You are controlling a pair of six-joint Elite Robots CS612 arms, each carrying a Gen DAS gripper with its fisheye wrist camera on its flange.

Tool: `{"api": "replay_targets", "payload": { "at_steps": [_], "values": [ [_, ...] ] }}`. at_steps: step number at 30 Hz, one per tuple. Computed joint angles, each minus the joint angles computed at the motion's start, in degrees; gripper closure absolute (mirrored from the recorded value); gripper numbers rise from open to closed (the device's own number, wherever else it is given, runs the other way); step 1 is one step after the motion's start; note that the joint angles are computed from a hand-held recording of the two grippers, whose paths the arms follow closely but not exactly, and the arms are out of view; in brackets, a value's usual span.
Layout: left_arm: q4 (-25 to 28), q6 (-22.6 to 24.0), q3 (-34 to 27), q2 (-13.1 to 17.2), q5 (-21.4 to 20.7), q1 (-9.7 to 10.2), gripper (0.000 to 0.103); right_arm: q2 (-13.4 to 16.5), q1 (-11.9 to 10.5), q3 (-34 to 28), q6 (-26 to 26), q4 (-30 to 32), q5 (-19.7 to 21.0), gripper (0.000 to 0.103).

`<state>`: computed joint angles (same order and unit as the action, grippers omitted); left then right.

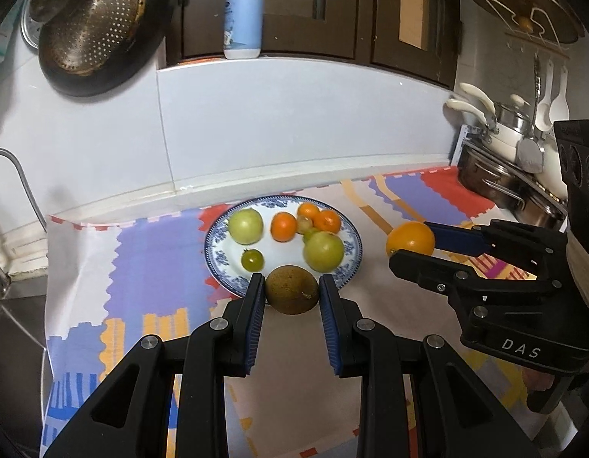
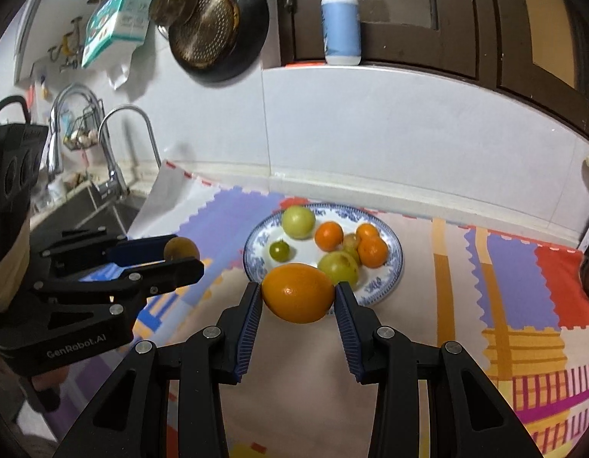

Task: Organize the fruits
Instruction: 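Carry the brown fruit in the left tool while the right tool carries the orange over the plate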

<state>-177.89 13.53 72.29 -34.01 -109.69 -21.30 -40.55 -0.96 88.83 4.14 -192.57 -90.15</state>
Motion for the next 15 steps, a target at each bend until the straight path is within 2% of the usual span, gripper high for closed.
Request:
{"api": "replay_targets", "payload": {
  "at_steps": [8,15],
  "values": [
    [1.15,-0.34,-2.98,1.14,-0.21,0.26,0.074,1.07,0.04,-2.23,2.11,-0.46,-0.44,0.063],
    [4.64,0.62,-7.68,3.12,-1.29,0.56,0.074,2.44,-0.08,-5.32,3.5,0.73,-1.16,0.063]
  ]
}}
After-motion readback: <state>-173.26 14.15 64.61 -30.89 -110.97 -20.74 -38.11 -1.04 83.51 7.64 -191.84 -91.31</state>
